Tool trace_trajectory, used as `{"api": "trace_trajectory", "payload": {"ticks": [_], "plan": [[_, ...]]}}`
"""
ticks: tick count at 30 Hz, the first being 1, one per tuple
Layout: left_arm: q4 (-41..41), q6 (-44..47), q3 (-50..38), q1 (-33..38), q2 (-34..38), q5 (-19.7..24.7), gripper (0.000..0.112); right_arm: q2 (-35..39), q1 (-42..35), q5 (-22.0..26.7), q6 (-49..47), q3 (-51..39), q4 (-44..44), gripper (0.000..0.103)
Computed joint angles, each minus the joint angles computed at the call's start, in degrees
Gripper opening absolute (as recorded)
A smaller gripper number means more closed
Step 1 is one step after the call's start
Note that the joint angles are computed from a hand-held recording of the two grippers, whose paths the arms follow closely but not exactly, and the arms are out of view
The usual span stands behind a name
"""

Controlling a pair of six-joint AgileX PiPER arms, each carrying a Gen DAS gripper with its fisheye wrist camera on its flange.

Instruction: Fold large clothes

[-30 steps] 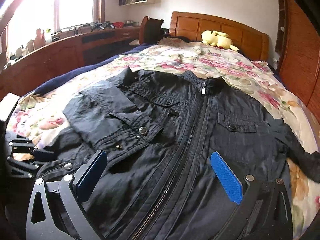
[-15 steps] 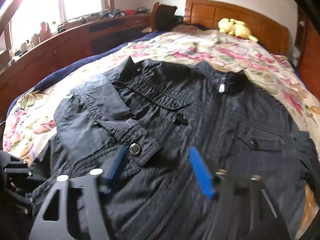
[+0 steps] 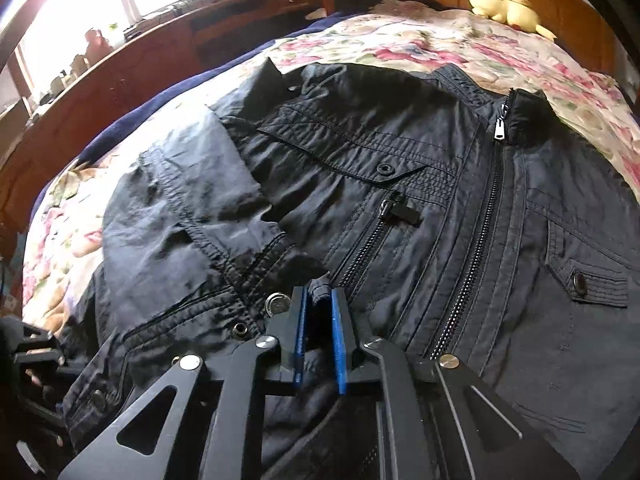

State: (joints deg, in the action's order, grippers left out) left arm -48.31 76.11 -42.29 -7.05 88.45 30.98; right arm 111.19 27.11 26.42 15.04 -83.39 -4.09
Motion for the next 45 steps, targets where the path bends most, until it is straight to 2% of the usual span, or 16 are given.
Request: {"api": "trace_trajectory", "payload": {"ticks": [2,5,10,12,14,20,23,26,32,37,42,45], "plan": [[-1.0,0.7,1.0,0.4,-1.5,-0.9,0.027,-2.0,0.0,-1.9,-0.9,2.5,0.3,0.007],[-2.8,1.5,1.5,2.0,-3.6,-1.2,0.027,-6.6,0.3,-5.0,3.1,7.8,-4.5,0.006],[-3.7,1.3,-0.7,6.5,-4.7,4.9,0.028,-14.7,1.0,-7.3,16.4,15.4,-18.3,0.006],[-3.6,1.0,-1.1,6.8,-4.9,5.5,0.028,-17.3,1.2,-7.4,20.5,17.9,-22.2,0.006],[-3.1,0.0,-1.7,6.5,-4.8,5.8,0.028,-20.6,1.6,-6.5,26.6,21.1,-28.3,0.006],[-2.2,-3.1,-4.0,3.7,-3.8,4.3,0.028,-27.2,1.6,-3.6,34.8,27.0,-35.7,0.006],[-0.4,-5.3,-5.2,2.3,-3.3,1.0,0.028,-30.0,1.6,-1.8,39.1,29.8,-39.7,0.006],[-1.1,-5.8,-8.3,4.8,-0.6,2.8,0.028,-32.3,1.2,0.7,40.2,31.5,-40.5,0.006],[3.7,-9.4,-10.3,5.4,1.5,-1.1,0.028,-35.4,-0.5,3.0,43.5,36.0,-42.1,0.006],[7.9,-11.6,-11.6,10.4,4.1,-3.1,0.029,-39.6,-1.1,3.1,48.4,42.4,-43.9,0.006],[11.8,-12.3,-12.0,15.8,7.2,-4.5,0.029,-44.3,2.7,7.8,52.9,46.5,-46.3,0.006],[11.2,-10.2,-11.2,17.4,8.6,-5.5,0.029,-46.6,5.6,11.0,56.6,48.0,-47.2,0.006]]}}
